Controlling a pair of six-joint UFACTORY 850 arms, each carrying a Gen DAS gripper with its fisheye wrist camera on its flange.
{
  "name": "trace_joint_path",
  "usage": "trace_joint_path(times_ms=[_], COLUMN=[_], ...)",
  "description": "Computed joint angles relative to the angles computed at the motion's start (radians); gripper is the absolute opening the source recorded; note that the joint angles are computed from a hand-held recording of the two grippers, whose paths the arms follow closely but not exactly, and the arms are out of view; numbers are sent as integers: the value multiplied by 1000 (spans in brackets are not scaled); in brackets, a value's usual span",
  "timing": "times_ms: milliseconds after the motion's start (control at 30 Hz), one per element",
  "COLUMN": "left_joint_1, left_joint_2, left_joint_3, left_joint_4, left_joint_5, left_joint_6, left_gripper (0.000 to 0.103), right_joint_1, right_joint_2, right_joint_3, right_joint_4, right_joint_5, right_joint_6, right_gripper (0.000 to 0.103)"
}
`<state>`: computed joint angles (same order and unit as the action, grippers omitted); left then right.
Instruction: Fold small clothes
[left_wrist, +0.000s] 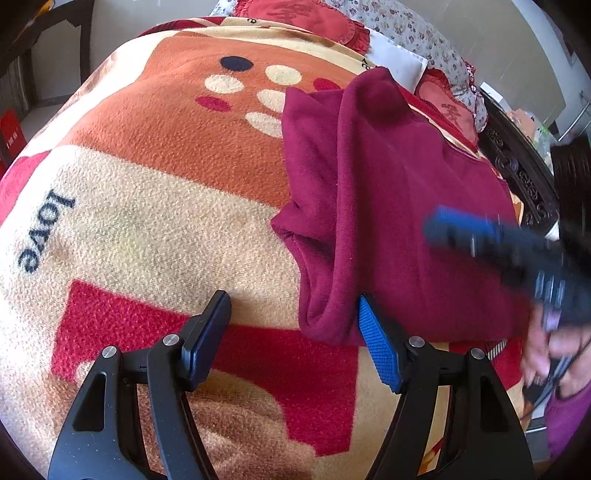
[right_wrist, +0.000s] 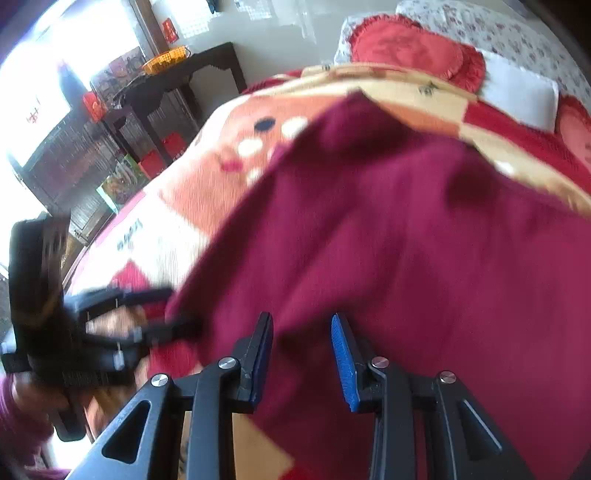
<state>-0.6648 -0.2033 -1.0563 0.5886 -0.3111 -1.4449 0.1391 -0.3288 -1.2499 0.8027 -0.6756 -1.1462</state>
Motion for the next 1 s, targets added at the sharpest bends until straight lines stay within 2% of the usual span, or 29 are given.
trace_joint_path(times_ms=[100, 233, 267, 300, 333, 367, 433, 467, 533, 567, 600, 733, 867, 1000], left_joint_1=[0, -2, -3, -4, -4, -5, -7, -9, -10, -7, -6, -4, -5, -3], left_joint_2=[6, 11, 14, 16, 17, 18, 20, 18, 23, 23, 28, 41, 46, 48], left_joint_3=[11, 21, 25, 30, 32, 34, 36, 35, 42, 43, 50, 74, 80, 82], left_joint_4=[26, 62, 75, 87, 96, 106, 123, 135, 156, 158, 170, 250, 271, 259], left_joint_5=[9, 15, 18, 22, 24, 25, 27, 27, 37, 45, 54, 76, 77, 75], left_joint_6=[-32, -70, -83, -96, -106, -116, -135, -147, -171, -176, -190, -277, -305, -293], left_gripper=[71, 71, 71, 71, 71, 71, 71, 71, 71, 71, 71, 71, 71, 71], right_joint_1=[7, 43, 52, 60, 66, 74, 110, 122, 146, 155, 157, 153, 162, 159], right_joint_2=[-54, -146, -166, -188, -202, -214, -249, -262, -270, -264, -259, -253, -322, -303], right_joint_3=[-88, -218, -249, -281, -303, -322, -368, -384, -386, -374, -372, -377, -430, -396], right_joint_4=[63, 35, 30, 37, 47, 42, -77, -121, -227, -265, -262, -187, -245, -217], right_joint_5=[-28, -42, -51, -63, -67, -63, -35, -26, 33, 70, 74, 64, 29, 36], right_joint_6=[27, 155, 185, 210, 225, 243, 343, 375, 424, 432, 420, 356, 416, 359], right_gripper=[32, 32, 35, 46, 51, 54, 54, 52, 27, 11, 7, 6, 6, 6])
